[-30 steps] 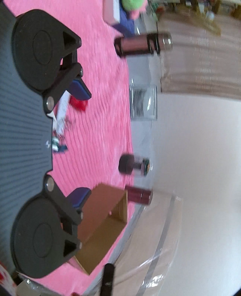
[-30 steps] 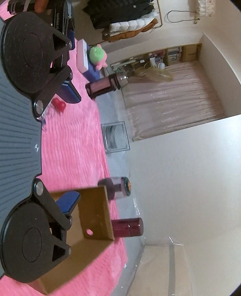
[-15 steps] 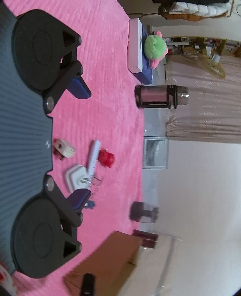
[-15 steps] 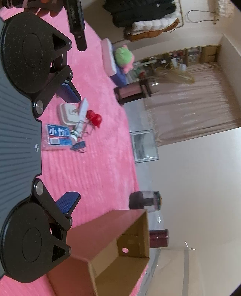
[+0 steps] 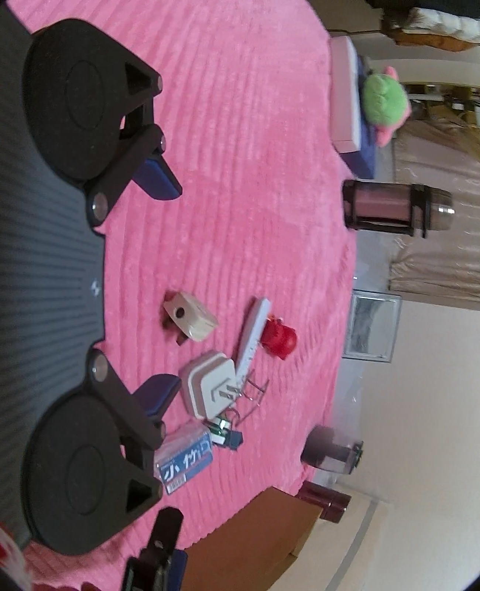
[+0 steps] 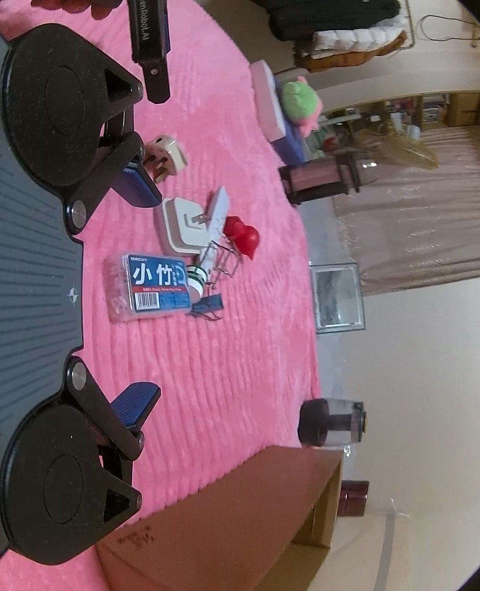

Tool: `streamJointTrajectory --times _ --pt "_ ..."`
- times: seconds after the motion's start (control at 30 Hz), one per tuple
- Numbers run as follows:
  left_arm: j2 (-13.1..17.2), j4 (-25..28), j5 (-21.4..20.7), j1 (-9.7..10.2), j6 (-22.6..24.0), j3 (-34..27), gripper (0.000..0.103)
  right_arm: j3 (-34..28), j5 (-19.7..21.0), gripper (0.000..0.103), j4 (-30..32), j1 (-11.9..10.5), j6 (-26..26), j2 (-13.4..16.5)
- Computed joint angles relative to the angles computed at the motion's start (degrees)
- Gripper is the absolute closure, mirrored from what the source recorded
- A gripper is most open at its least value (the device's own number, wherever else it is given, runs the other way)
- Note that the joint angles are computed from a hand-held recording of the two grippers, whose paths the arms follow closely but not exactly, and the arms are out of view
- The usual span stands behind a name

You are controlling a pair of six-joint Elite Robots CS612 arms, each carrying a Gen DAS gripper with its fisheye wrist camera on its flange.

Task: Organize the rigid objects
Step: 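Move both tools back over the remaining items on the bed, then grasp the blue toothpick box with the right tool while the left tool grasps the beige plug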

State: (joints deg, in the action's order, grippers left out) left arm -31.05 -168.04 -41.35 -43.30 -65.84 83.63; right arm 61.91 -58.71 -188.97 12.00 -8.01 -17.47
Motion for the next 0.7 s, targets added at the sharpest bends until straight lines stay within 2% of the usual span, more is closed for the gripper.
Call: streamJointTrajectory --times 0.1,0.17,0.33,0.4,0.7 --pt "0.4 -0.6 -1.0 0.57 0.9 -0.3 0.005 -1.6 -1.2 0.007 0.9 0.8 -2.2 1.0" --pt "0.7 -1.2 -2.0 0.95 1.6 -0.5 0.005 -2.8 -1.8 0.017 2.3 1.1 -3.3 1.7" --pt "1.5 -2.5 -3.3 1.73 3.4 -1.4 0.006 -5.7 -4.2 0.028 5.3 2.1 -5.0 3.2" --pt "1.9 -3.2 -4.0 2.04 4.3 -1.9 0.010 -6.9 -5.1 0.032 6.5 2.4 -5.9 3.8" --pt "3.7 -8.1 -7.4 3.20 7.9 -3.8 0.015 -9.9 -5.6 0.048 10.1 2.5 -6.9 5.3"
